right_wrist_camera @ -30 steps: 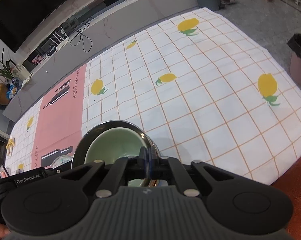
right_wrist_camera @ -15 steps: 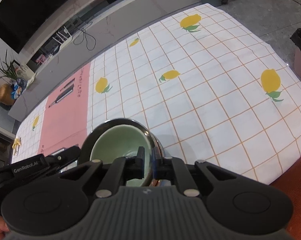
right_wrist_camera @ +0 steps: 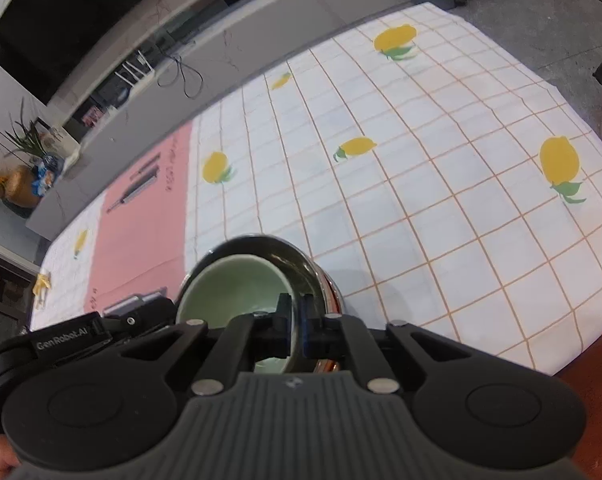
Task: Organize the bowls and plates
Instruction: 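Grip the rim of the three nested bowls with both grippers, then lift the nested bowls with both grippers and carry them over the glass plate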
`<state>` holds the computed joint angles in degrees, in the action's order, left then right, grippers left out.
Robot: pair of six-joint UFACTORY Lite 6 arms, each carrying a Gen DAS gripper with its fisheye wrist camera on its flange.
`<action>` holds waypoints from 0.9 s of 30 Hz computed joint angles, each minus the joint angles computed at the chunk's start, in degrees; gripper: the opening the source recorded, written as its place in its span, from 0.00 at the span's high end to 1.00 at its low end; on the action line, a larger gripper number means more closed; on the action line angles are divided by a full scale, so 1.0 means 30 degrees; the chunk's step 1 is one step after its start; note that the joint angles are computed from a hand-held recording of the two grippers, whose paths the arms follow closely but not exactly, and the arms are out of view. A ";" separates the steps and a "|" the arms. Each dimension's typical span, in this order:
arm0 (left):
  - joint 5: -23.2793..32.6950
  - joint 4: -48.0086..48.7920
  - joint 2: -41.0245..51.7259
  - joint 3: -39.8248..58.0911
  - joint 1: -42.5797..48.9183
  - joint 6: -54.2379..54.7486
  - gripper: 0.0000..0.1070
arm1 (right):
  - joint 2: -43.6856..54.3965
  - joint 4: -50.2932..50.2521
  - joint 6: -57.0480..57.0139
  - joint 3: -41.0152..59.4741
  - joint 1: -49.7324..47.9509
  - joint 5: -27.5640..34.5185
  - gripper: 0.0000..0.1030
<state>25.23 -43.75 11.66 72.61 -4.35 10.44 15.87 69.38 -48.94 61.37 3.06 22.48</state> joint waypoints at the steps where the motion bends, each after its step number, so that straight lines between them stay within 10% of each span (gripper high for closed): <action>1: -0.0068 0.0184 -0.0196 -0.0083 0.0028 -0.0080 0.90 | -0.0349 0.0252 -0.0291 -0.0193 -0.0067 -0.0121 0.93; 4: -0.0012 -0.0458 -0.0656 -0.0353 0.0206 0.0818 0.63 | -0.0878 0.0462 -0.0319 -0.0372 -0.0406 -0.0351 0.54; 8: -0.0074 -0.1353 -0.0815 -0.0794 0.0161 0.1731 0.47 | 0.0234 0.0706 0.0424 0.0210 -0.1090 0.0214 0.37; 27: 0.0741 -1.1456 0.1603 -0.3183 0.0559 0.8110 0.43 | 0.5324 0.5284 -0.1257 0.1036 -0.2369 0.4802 0.39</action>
